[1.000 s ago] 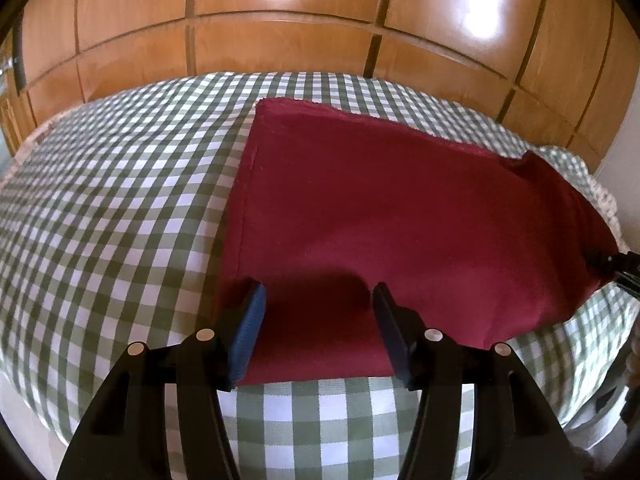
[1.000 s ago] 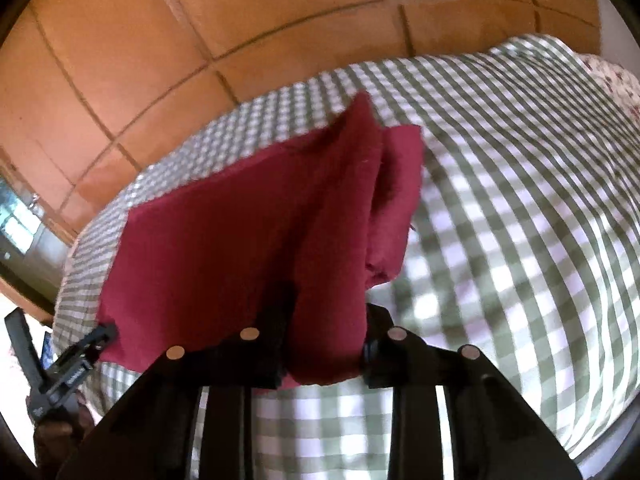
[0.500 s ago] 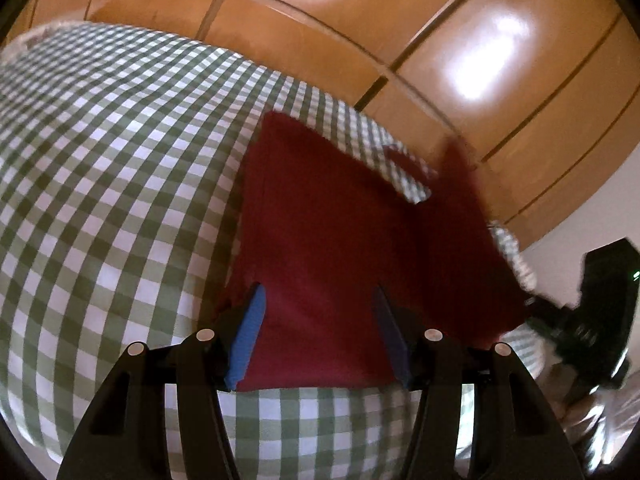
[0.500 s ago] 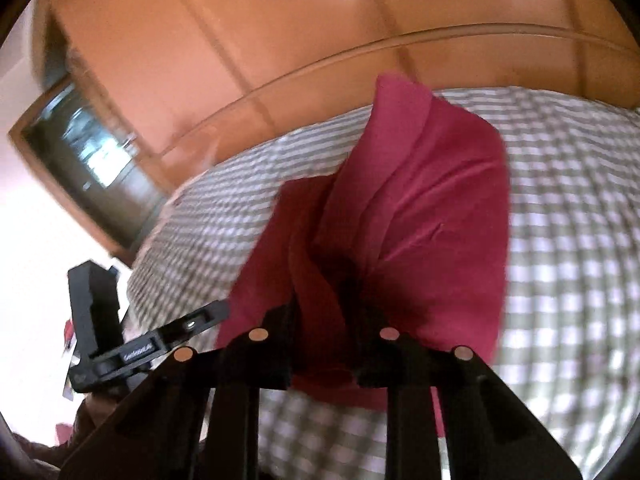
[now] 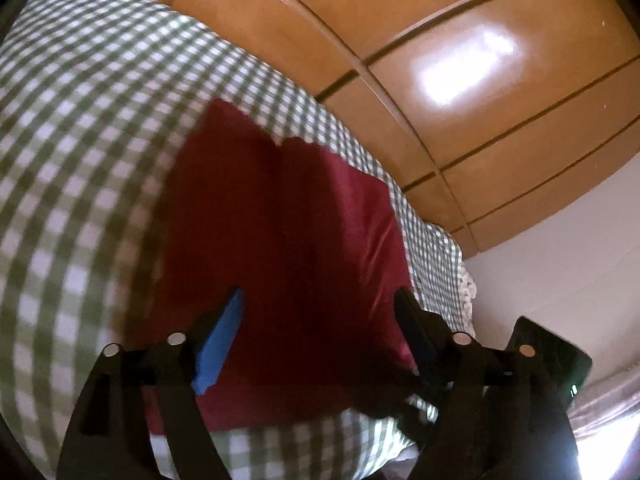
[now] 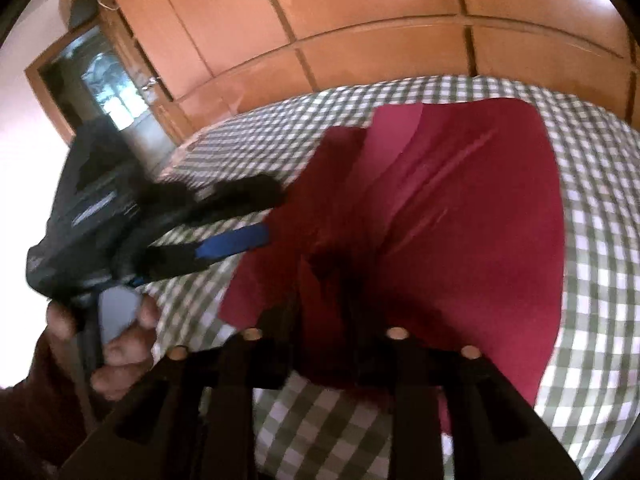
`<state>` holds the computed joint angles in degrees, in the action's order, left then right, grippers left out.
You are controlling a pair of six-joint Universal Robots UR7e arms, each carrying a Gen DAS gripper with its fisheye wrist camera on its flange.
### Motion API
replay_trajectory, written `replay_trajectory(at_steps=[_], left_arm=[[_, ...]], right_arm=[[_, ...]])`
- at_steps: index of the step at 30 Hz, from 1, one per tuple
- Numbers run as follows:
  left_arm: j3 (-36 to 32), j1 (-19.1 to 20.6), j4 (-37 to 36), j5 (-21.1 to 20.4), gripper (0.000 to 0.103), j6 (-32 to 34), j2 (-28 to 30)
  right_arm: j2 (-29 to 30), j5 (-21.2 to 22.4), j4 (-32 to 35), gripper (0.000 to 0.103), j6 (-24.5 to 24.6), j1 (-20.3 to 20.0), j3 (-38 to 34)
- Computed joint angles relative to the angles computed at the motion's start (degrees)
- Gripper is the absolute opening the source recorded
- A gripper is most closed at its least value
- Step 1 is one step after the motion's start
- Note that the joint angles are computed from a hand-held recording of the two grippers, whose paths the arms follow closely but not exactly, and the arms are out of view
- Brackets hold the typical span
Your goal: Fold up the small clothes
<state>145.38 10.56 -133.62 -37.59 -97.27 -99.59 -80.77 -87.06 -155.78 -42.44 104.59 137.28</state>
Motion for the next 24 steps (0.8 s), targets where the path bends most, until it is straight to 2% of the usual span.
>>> replay_trajectory(at_steps=[2,3,7,11,13,15,17,19,21,24], left_arm=[[-0.43,2.96,-8.18,-1.90,0.081,7.18,2.98],[-0.94,4.42,-10.08,-3.04,0.081,9.11,4.07],[-2.56,9.21,-12.79,-7.04,0.081,12.40,6.77],[-3.58,11.16,-15.12,-8.80,0.081,15.08,8.41],[-4.81,11.89,-15.10,-9.48,0.073,16.09,9.68],[-6.46,11.84,-11.81,-9.37,0.063,15.74,10.72],[-8.70,12.10,-9.12,-9.44,0.059,16.55,12.64],[-11.01,12.47,-5.52,-9.28,0.047,16.87,14.34],[-13.51,12.34,-0.34,-8.29,0.029,16.92,15.79],[-15.16,11.39,4.67,-6.71,0.023,16.20,15.78]], right_arm=[[-1.42,1.86,2.95,0.050,-1.69,-0.77,-0.09],[-2.60,3.01,5.09,0.054,-2.55,-1.56,-0.13],[-9.70,6.41,11.96,0.056,-4.64,-6.22,0.05],[-14.41,6.12,11.17,0.060,-4.08,-11.59,0.35],[-14.81,4.62,8.95,0.060,-2.52,-14.07,0.50],[-13.88,2.64,5.96,0.060,-1.44,-15.34,0.75],[-13.16,2.08,4.53,0.058,-1.08,-15.61,1.23],[-12.33,1.89,3.78,0.057,-0.90,-15.39,1.71],[-12.22,1.78,3.37,0.057,-1.57,-15.28,2.46],[-11.50,1.96,4.08,0.056,-1.44,-14.21,2.53]])
